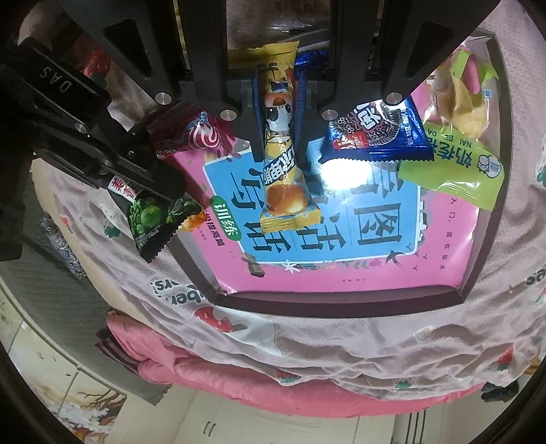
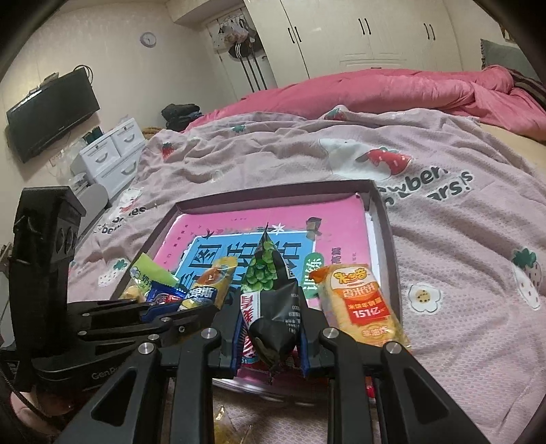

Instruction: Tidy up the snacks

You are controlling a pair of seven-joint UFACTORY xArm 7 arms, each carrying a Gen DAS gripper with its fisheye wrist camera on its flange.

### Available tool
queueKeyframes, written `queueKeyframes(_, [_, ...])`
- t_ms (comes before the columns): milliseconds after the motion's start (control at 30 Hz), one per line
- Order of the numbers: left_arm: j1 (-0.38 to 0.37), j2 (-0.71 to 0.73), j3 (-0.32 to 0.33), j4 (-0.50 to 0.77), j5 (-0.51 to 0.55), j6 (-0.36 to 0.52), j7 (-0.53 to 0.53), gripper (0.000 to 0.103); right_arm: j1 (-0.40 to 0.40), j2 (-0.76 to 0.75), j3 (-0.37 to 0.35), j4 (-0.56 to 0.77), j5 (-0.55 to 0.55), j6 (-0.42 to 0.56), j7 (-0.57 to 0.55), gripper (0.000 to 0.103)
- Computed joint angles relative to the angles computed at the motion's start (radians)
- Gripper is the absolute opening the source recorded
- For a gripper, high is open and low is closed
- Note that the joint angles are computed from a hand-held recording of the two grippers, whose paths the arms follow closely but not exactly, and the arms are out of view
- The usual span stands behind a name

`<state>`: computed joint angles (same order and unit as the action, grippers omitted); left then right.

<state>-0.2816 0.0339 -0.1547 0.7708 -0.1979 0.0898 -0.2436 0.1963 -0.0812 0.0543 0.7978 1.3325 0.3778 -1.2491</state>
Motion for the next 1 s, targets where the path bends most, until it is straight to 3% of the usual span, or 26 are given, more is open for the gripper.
queueKeyframes(367, [0.000, 0.007, 0.000, 0.002, 0.018, -0.004, -0.008, 0.016, 0.001, 0.039, 0.018, 0.007, -0.061, -0.021, 0.050, 0.025])
queueKeyframes(1000, [0.004, 0.005, -0.004, 0.002, -0.011, -0.004, 0.022, 0.016, 0.000, 0.037, 0.016, 0.005, -0.056, -0.036, 0.055, 0.028])
